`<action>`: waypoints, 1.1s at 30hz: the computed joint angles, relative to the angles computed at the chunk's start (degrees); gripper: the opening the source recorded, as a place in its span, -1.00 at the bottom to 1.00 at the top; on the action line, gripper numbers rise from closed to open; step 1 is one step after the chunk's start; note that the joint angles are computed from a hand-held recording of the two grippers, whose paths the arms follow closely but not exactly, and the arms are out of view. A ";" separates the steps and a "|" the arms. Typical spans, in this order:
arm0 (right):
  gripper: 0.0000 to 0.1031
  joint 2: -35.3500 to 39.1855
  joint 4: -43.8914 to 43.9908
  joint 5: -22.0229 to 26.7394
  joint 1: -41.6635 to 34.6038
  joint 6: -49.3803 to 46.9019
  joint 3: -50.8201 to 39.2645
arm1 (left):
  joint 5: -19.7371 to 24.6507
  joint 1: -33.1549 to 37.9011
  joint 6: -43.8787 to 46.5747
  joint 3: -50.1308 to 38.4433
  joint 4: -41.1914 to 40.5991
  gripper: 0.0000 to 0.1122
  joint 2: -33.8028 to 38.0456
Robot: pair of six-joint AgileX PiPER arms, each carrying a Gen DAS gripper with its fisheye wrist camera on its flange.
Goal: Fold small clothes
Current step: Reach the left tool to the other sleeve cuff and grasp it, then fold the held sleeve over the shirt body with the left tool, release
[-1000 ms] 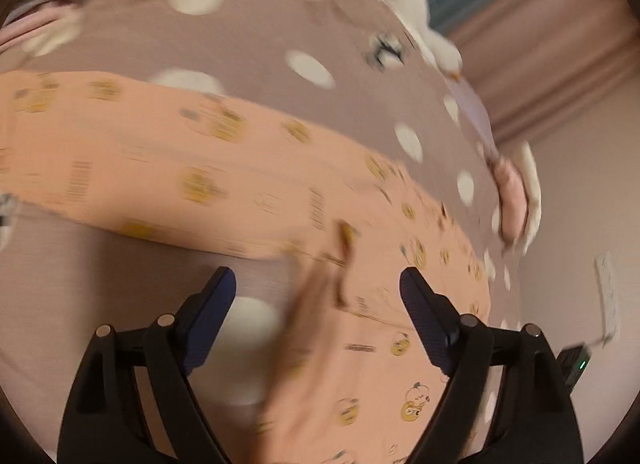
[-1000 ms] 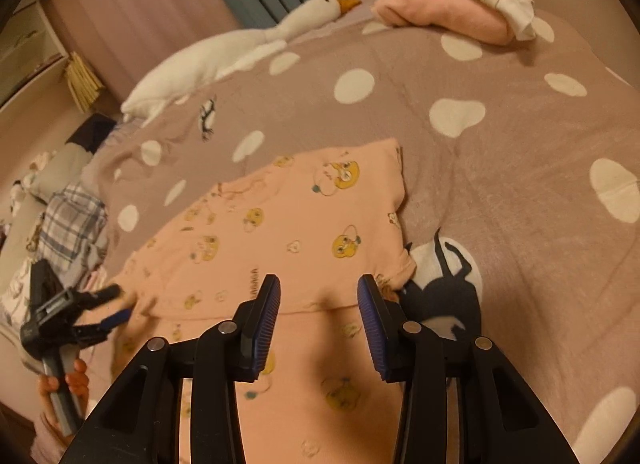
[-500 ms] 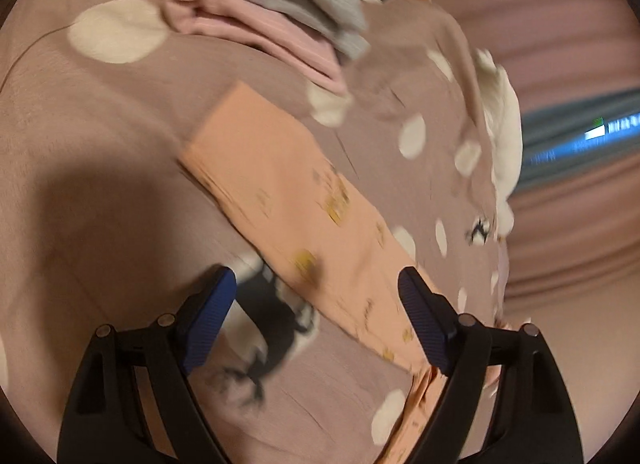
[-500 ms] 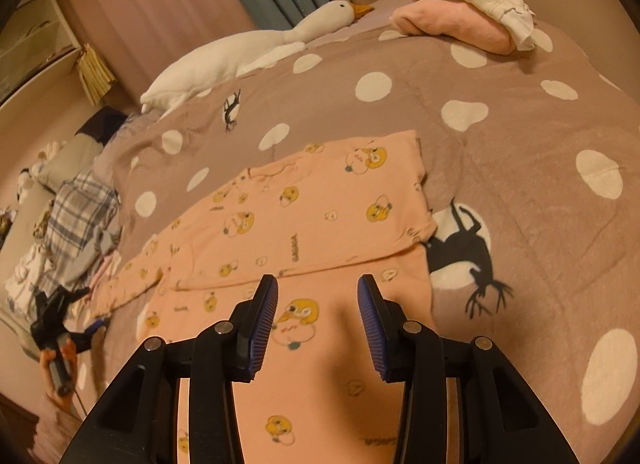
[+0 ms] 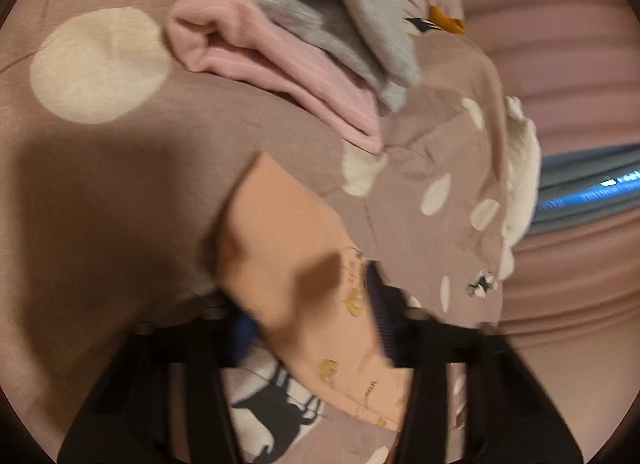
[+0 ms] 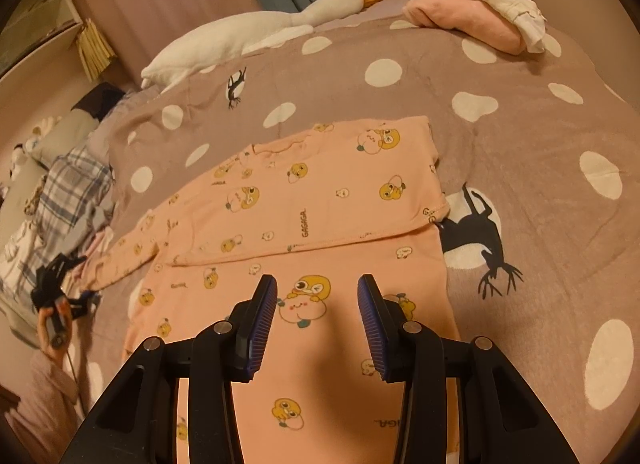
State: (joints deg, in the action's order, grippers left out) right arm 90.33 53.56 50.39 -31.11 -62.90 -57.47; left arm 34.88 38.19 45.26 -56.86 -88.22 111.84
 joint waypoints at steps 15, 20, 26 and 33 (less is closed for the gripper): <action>-0.18 -1.19 1.36 0.27 -0.57 -3.21 3.01 | -4.58 -13.37 -12.08 -1.83 20.14 -0.88 -15.97; -0.18 -1.25 3.10 1.98 -2.09 -4.98 3.58 | -6.28 -27.21 -19.29 -6.86 27.95 -0.88 -18.86; -0.18 -0.60 5.20 4.41 -4.12 -6.40 3.84 | -8.47 -43.67 -35.52 -17.31 43.48 -0.88 -12.16; -0.18 1.24 6.06 6.05 -6.80 -7.23 3.56 | -6.21 -61.05 -62.02 -32.15 73.52 -0.86 0.66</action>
